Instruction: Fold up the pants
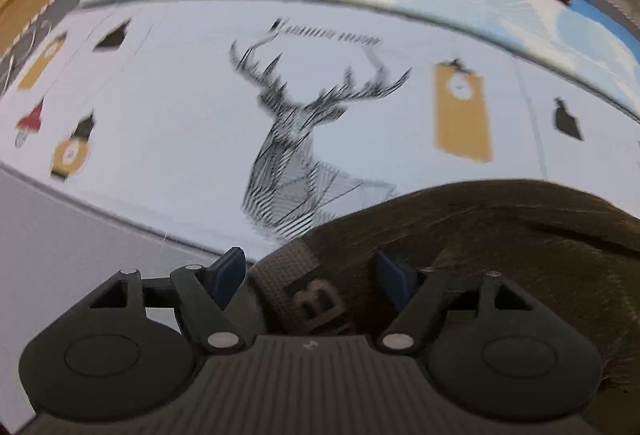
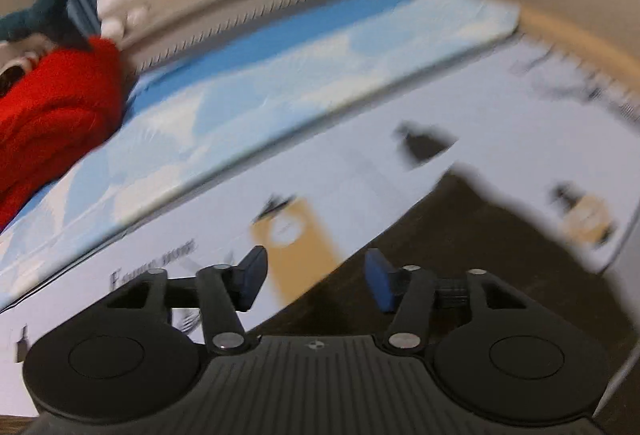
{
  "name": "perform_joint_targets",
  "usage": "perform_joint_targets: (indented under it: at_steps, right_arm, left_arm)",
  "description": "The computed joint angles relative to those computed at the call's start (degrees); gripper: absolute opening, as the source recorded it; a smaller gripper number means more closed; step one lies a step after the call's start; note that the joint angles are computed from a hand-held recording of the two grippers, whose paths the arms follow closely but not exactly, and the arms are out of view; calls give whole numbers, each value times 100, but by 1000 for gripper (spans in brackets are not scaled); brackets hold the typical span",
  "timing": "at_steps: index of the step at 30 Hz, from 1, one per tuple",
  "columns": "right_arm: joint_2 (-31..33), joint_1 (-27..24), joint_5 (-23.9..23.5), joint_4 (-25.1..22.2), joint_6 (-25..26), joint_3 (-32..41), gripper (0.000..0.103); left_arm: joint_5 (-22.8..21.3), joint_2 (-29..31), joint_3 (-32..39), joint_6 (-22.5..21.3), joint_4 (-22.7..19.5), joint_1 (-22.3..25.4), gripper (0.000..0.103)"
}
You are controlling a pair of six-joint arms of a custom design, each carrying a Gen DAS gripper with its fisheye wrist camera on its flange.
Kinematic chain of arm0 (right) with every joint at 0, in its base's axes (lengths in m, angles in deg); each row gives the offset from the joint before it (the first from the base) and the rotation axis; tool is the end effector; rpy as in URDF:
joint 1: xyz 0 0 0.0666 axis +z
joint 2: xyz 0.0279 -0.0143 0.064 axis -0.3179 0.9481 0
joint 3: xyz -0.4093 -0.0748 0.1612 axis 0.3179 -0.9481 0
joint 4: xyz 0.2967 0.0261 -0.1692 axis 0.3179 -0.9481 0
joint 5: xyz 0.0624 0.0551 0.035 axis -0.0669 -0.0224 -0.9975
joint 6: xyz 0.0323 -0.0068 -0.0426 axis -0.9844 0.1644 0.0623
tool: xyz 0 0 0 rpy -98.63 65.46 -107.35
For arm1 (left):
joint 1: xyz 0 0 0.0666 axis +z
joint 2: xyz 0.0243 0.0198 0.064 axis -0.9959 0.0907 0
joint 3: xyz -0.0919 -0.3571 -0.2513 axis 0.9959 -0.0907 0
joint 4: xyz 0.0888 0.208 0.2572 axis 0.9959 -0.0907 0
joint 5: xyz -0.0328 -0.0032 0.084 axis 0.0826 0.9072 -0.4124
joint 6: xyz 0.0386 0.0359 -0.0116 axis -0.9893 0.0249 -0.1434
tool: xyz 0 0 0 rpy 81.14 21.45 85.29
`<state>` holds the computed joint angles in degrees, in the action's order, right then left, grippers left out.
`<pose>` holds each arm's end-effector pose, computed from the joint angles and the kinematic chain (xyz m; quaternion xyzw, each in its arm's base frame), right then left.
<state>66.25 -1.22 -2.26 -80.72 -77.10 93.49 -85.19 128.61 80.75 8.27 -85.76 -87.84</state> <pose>0.3821 0.1025 0.4651 0.3590 0.8668 -0.0125 0.3460 0.4281 -0.0206 0.4832 -0.0266 0.9806 0.0223 0.1931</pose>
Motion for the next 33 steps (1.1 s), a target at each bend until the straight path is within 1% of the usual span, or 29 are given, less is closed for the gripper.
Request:
perform_joint_targets:
  at_steps: [1,3,4,5,7,8,9,10,11,12,13,14,15,16,17,19,20,21,22,23,24,25,26,27,28,29,30,31,33]
  right_arm:
    - [222,-19,-144,-222,-197,143,59]
    - [719,-19,-159,-1109,-738,543,59]
    - [890,31,0,-1448,-1024,652,59]
    - [967,89,242,-1556,-1114,691,58]
    - [1281,222,651,-2140,-1277,1025,53]
    - [1352,243,763,-2208,-1374,1081,39]
    - [1396,256,864,-2253,-1406,1119,14]
    - [1455,244,981,-2387,-1479,1191,11]
    - [1437,209,1007,-2367,-1653,1195,8]
    - [1391,198,1089,-2278,-1951,1204,8]
    - [1229,179,1338,-1910,-2188,1062,8]
    - [1016,163,1631,-1327,-2175,829,8]
    - [857,123,1779,-832,-2025,625,9]
    - [738,46,1731,-422,-1829,454,10]
    - [666,-16,1549,-300,-1723,360,12]
    - [509,-180,994,-422,-1594,229,23]
    - [360,-209,900,-429,-1498,93,30]
    - [167,-184,999,-411,-1362,-78,32]
    - [-6,-125,1217,-532,-1250,-206,33]
    - [-159,-24,1494,-818,-1281,-287,37]
    - [-312,41,1718,-1118,-1423,-382,45]
    - [-450,87,1859,-1533,-1777,-509,48]
    - [-513,85,1880,-2092,-2297,-544,50]
    - [-531,51,1757,-2620,-2871,-532,50]
    - [-582,-25,1505,-2969,-3464,-580,50]
    - [-688,-109,1174,-3100,-3912,-688,50]
    - [-786,-162,910,-3121,-4151,-799,50]
    - [-880,-101,962,-3043,-4217,-900,51]
    - [-802,-74,1068,-3073,-3854,-869,51]
  left_arm:
    - [55,32,-4,23,-86,60,78]
    - [197,66,-47,36,-163,159,78]
    - [270,77,-68,43,-173,206,78]
    - [335,87,-81,83,-176,245,78]
    - [575,98,-102,193,-151,352,78]
    - [727,97,-115,234,-123,400,77]
    - [876,98,-133,288,-87,448,73]
    - [889,108,-134,325,-57,446,66]
    - [847,88,-172,284,27,424,56]
    - [864,31,-246,181,194,410,53]
    - [934,-19,-310,141,366,401,49]
    - [1009,-87,-356,100,551,381,47]
    - [977,-139,-381,33,687,330,47]
    - [899,-208,-414,-69,837,254,47]
    - [826,-273,-453,-147,1001,186,47]
    - [784,-359,-552,-123,1303,136,48]
    - [783,-378,-581,-72,1367,125,49]
    - [728,-375,-576,-36,1349,99,50]
    - [675,-368,-570,-26,1316,70,53]
    - [631,-376,-571,-46,1303,56,54]
    - [530,-387,-568,-62,1286,33,55]
    - [433,-381,-527,-56,1211,29,61]
    - [420,-379,-504,-2,1141,52,67]
    - [542,-382,-513,48,1102,126,70]
    - [768,-364,-481,112,950,210,75]
    - [901,-328,-451,136,787,253,77]
    - [972,-295,-453,131,647,278,77]
    - [1014,-280,-476,105,576,291,77]
    - [1087,-229,-534,48,399,283,77]
